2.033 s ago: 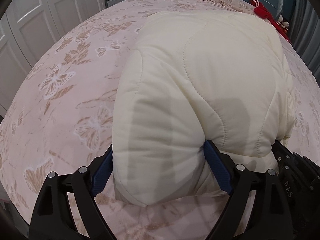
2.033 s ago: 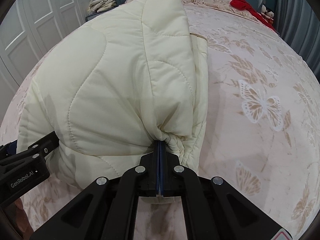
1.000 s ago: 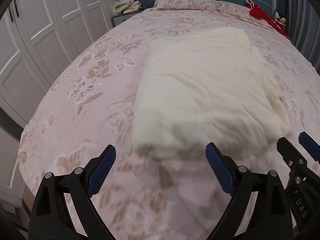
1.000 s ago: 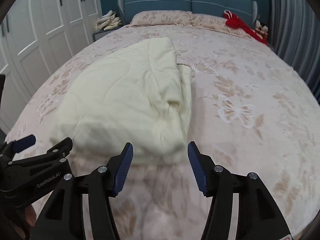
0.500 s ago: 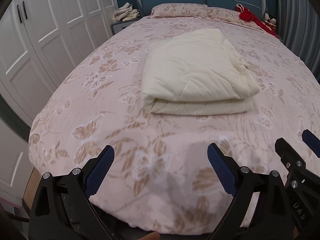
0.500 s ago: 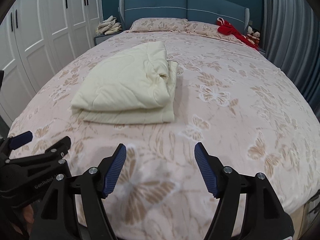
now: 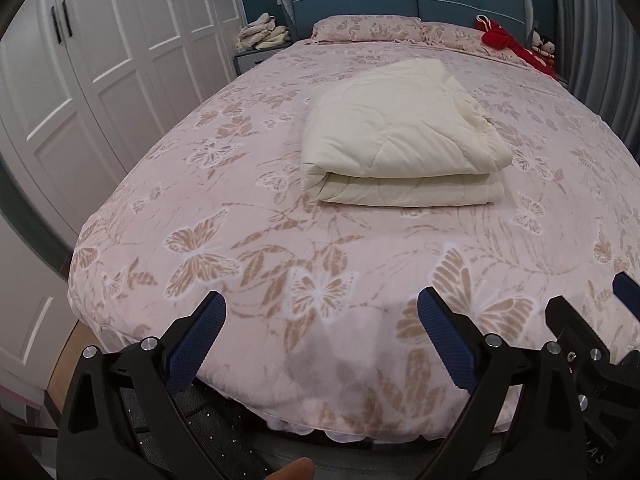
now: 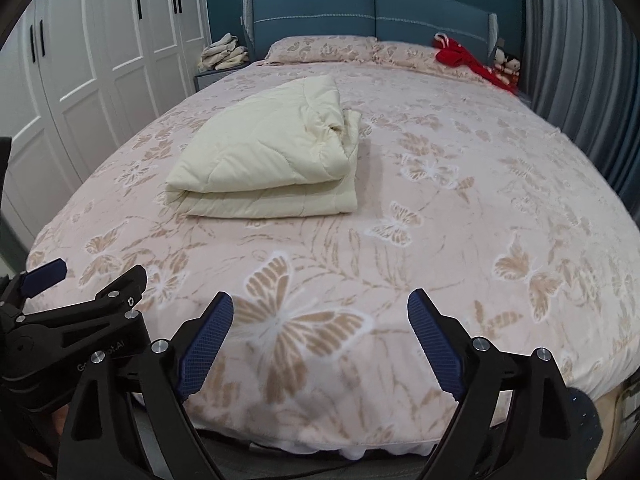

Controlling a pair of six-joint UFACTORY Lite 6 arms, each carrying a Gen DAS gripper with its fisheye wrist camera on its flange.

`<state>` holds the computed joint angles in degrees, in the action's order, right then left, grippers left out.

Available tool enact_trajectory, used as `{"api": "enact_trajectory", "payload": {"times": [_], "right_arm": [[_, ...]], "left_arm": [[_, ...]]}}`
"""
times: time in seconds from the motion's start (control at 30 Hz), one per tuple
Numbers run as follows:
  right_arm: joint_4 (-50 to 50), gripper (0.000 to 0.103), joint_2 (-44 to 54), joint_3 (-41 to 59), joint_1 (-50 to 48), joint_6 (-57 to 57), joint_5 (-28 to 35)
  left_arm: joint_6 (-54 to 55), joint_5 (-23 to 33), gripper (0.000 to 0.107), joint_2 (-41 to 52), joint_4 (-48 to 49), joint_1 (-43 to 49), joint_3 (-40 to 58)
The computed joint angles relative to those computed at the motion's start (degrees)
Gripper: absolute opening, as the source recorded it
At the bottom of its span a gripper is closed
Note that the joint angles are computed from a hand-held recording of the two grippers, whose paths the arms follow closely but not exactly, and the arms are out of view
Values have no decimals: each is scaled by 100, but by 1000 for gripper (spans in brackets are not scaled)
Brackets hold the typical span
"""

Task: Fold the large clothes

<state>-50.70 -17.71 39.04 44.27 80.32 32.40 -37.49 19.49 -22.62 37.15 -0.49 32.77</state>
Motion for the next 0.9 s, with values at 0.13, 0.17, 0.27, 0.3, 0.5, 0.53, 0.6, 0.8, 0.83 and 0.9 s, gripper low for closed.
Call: {"api": "enact_trajectory", "payload": {"times": [0.13,0.17,0.27,0.3,0.5,0.53,0.6,0.8,0.83,0.9], "right_arm": [[140,87,-62,-67,39,33,-14],[70,87,-81,-79,95,118,36],[-101,87,-117,-62,258,301,216],[-106,87,-145,-60,267,297,230],[-177,87,-254,-54,385,385,386],[-169,87,-273,-64,369,362,380],[-181,87,-293,-80,379,371,389],[-263,87,-318,-83,501,486,526],[-294,87,-332,-92,526,525,547],[-316,87,-345,-108,551,578,557]], "left_arm": [[-329,75,94,-216,345,-54,-144],[-362,87,94,-242,371,-61,-156],[-137,133,94,-309,108,-13,-156],[-53,136,94,-343,13,17,-159],[-329,196,94,-623,223,10,-305],[-286,205,94,-638,178,16,-306],[-162,207,94,-682,79,47,-325],[-297,198,94,-776,186,60,-410],[-358,182,94,-824,243,54,-446],[-429,160,94,-832,329,53,-453]]}}
